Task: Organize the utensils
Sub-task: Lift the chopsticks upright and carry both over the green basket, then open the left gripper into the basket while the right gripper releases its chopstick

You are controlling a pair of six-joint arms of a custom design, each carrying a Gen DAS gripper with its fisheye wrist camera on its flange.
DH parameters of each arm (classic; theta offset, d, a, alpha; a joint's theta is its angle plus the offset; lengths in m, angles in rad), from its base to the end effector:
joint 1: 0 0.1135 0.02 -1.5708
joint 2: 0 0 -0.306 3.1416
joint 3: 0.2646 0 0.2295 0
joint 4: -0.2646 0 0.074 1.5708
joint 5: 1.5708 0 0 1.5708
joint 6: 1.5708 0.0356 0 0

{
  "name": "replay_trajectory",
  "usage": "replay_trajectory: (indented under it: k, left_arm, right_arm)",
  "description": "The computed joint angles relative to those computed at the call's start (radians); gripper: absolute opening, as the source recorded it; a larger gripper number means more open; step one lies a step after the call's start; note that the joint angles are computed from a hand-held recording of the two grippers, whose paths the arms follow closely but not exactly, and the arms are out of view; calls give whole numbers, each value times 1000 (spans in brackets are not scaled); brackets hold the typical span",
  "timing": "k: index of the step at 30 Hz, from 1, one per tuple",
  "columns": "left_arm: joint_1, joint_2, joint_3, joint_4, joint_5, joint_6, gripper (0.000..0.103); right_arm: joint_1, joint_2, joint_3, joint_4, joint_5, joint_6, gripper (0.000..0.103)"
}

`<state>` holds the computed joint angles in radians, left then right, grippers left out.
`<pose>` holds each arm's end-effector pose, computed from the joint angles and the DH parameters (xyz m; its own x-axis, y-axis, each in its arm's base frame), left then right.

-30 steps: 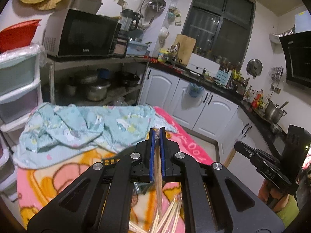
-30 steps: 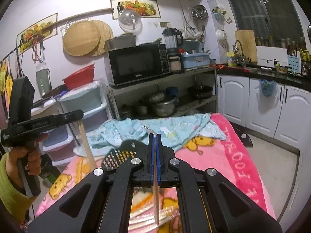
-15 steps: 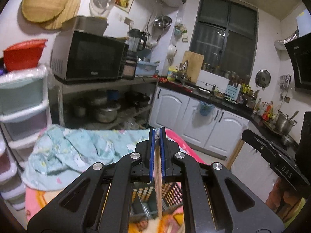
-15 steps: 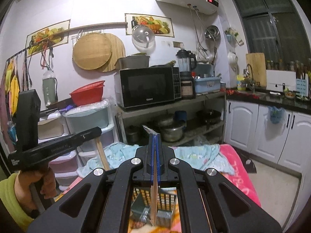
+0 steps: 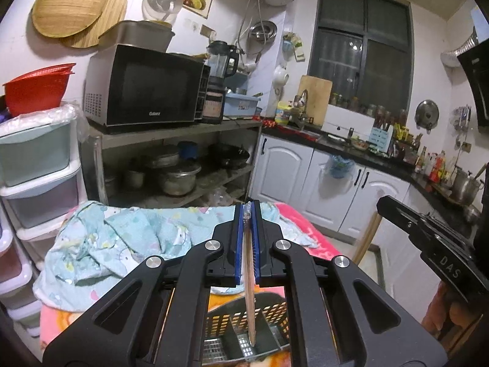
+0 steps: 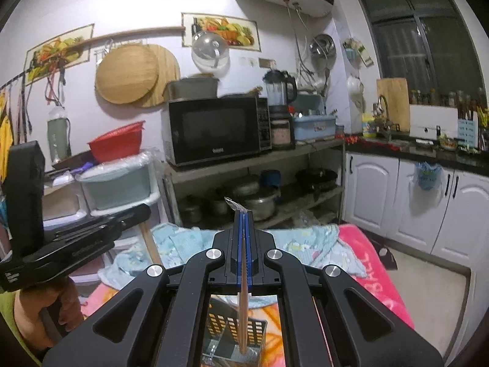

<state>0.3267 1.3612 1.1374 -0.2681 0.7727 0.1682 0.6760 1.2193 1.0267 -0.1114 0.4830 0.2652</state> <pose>0.2669 0.0642 0.3752 -0.3819 -0.0028 -0.9242 0.4229 0.8886 -0.1775 0.2009 0.1399 0.3857 -0.2800 0.0730 -0.9572 -0.1399 0.9834 0.1159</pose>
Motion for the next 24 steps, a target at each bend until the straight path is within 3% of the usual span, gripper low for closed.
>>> replay_trajectory:
  k: [9, 11, 13, 15, 21, 23, 24]
  left_arm:
    - [5, 34, -49, -19, -2, 68, 3]
    - [18, 29, -68, -18, 0, 83, 15]
    - [30, 29, -73, -30, -1, 93, 32]
    - [51, 28, -76, -43, 10, 101, 38]
    - [106, 8, -75, -84, 37, 115, 66]
    - [125, -1, -75, -94, 46, 119, 84]
    - [136, -10, -81, -96, 51, 120, 86]
  right_arm:
    - [-14, 28, -71, 25, -8, 81, 3]
    - [-12, 28, -82, 16, -2, 100, 5]
    - [-6, 26, -87, 3, 7, 115, 15]
    - [6, 9, -108, 5, 23, 131, 33]
    - [28, -42, -137, -23, 42, 166, 45]
    - [45, -60, -142, -38, 58, 171, 49]
    - [53, -67, -144, -46, 67, 171, 51]
